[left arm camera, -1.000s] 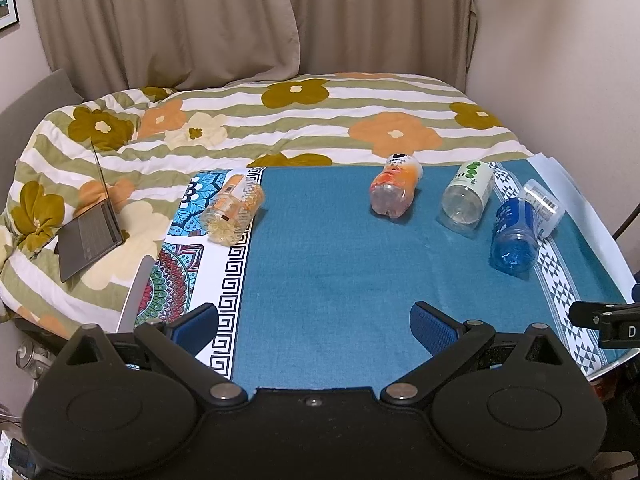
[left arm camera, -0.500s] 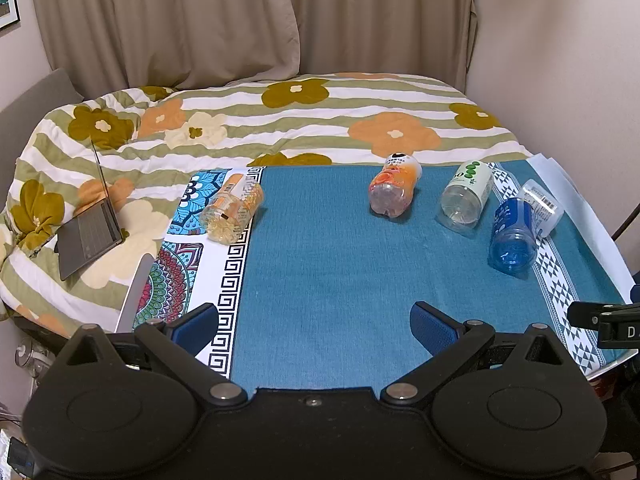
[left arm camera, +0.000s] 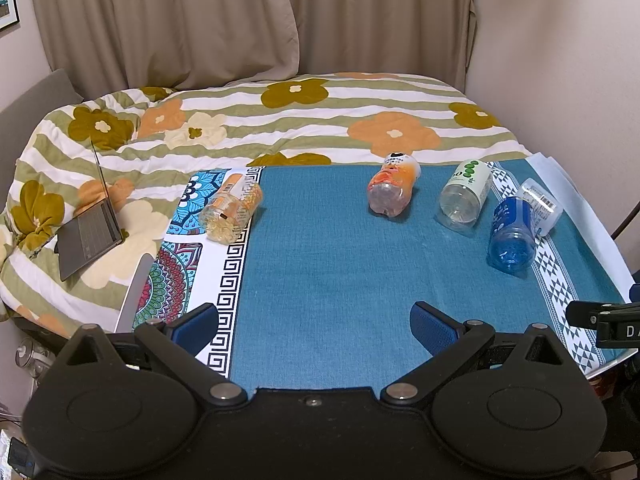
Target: Flip cup upright
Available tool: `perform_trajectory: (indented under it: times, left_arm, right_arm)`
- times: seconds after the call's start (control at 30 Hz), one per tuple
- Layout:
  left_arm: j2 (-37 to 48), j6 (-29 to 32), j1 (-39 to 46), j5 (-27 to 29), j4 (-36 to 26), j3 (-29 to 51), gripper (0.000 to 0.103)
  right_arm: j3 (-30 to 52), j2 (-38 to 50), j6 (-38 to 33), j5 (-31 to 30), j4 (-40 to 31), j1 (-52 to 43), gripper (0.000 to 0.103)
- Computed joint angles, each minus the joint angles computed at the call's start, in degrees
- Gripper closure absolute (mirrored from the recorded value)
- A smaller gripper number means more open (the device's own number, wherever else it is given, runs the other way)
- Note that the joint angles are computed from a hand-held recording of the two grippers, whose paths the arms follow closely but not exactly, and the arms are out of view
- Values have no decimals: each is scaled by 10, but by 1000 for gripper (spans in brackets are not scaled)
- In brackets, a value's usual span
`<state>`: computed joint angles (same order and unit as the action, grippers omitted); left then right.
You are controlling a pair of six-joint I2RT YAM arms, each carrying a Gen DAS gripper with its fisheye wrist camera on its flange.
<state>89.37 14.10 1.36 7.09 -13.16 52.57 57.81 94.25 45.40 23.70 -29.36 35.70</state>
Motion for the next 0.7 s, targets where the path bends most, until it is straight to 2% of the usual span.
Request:
perform_trajectory:
  times: [0.7]
  left_arm:
    - [-6,-5,-4,-6,1,-5,0]
  right_arm:
    - [-12,-9,-7,-14,21,-3,0]
